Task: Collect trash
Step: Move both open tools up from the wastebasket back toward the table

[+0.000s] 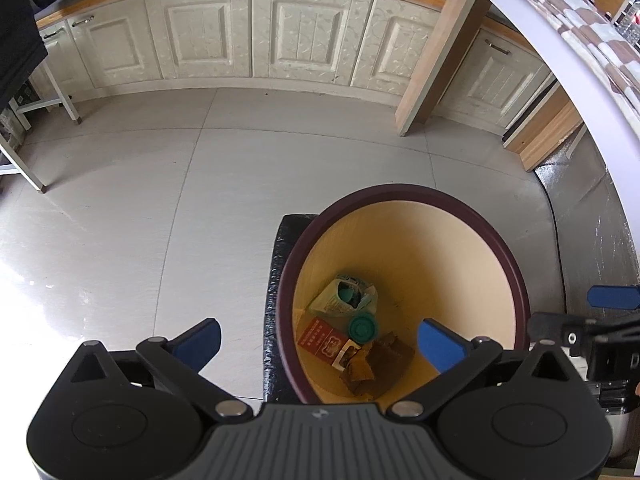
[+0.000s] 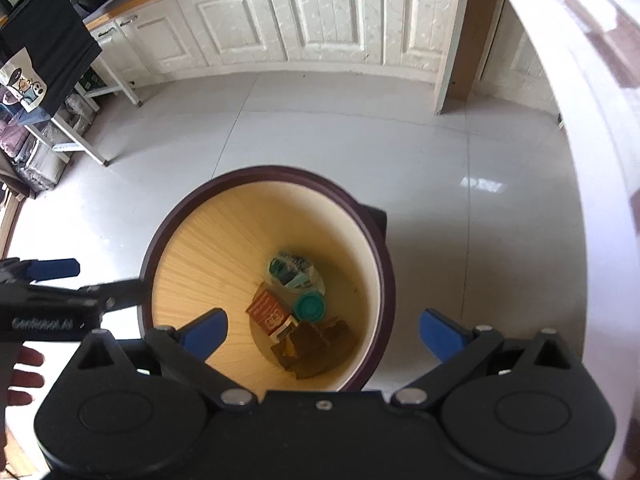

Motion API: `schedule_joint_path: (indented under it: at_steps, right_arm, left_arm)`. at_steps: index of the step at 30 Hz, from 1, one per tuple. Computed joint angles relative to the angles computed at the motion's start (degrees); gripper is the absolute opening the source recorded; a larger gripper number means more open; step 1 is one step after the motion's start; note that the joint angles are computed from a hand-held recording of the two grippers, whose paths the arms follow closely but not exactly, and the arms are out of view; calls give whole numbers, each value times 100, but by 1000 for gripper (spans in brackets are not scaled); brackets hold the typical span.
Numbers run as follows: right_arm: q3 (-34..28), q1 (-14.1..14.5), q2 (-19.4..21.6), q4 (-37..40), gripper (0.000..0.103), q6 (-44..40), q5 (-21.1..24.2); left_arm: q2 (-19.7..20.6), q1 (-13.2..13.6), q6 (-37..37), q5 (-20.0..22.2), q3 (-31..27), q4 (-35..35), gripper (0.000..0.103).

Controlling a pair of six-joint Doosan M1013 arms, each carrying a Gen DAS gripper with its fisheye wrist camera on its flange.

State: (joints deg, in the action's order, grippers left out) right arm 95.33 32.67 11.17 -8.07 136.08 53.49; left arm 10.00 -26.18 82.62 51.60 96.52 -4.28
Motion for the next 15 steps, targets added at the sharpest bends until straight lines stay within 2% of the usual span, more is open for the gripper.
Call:
schedule_joint_path:
  at_steps: [15]
  right_arm:
    - [160,412,-239,-926,103,915,117]
  left_arm:
    - [-523,38,66,-161,445,-133,103]
